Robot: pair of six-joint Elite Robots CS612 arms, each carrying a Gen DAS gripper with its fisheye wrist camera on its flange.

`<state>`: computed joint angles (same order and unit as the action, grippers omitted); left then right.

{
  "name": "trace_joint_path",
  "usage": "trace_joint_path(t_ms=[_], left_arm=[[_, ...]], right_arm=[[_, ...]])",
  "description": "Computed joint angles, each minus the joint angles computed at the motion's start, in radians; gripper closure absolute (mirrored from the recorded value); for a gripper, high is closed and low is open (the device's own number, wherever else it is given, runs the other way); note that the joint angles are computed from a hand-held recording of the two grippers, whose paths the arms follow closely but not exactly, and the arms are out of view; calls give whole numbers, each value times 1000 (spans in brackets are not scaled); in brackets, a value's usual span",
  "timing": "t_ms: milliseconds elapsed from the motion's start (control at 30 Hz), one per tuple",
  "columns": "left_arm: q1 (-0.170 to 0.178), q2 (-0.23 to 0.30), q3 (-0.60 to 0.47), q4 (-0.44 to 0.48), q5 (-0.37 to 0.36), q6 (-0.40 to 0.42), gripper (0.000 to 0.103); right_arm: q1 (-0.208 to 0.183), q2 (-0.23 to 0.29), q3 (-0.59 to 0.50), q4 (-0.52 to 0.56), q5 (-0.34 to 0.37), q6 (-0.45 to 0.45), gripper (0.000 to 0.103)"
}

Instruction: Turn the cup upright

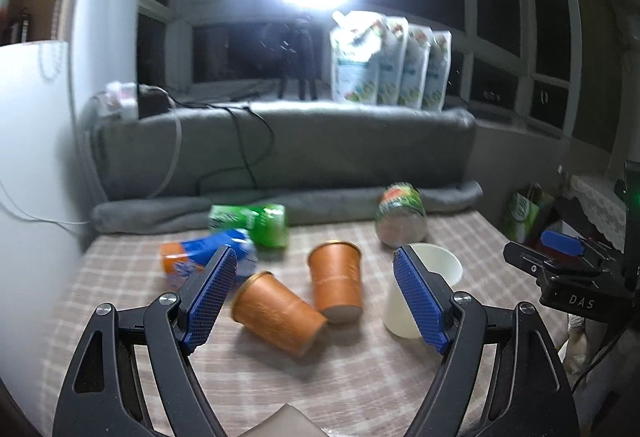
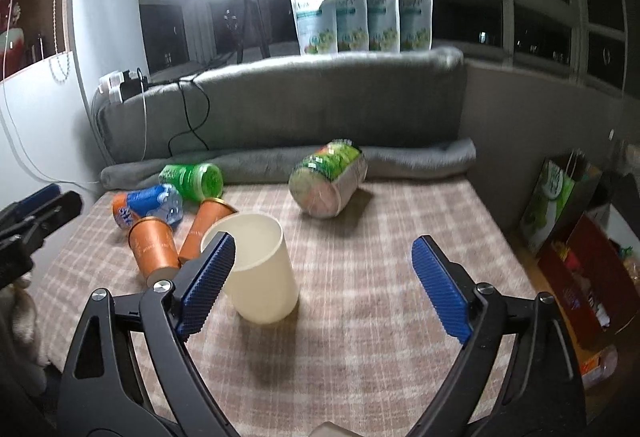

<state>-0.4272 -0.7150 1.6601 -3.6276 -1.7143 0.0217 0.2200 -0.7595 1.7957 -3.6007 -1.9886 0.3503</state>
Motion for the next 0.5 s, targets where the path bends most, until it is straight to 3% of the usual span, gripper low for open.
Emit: trace_joint_path(t_ms=[233, 500], left_arm=[[17, -10, 19, -42, 16, -48, 21], [30, -16, 33, -60, 16, -81, 21]], right_arm=[[27, 22, -31, -62, -103, -36, 0], [41, 30, -51, -72, -152, -50, 0]])
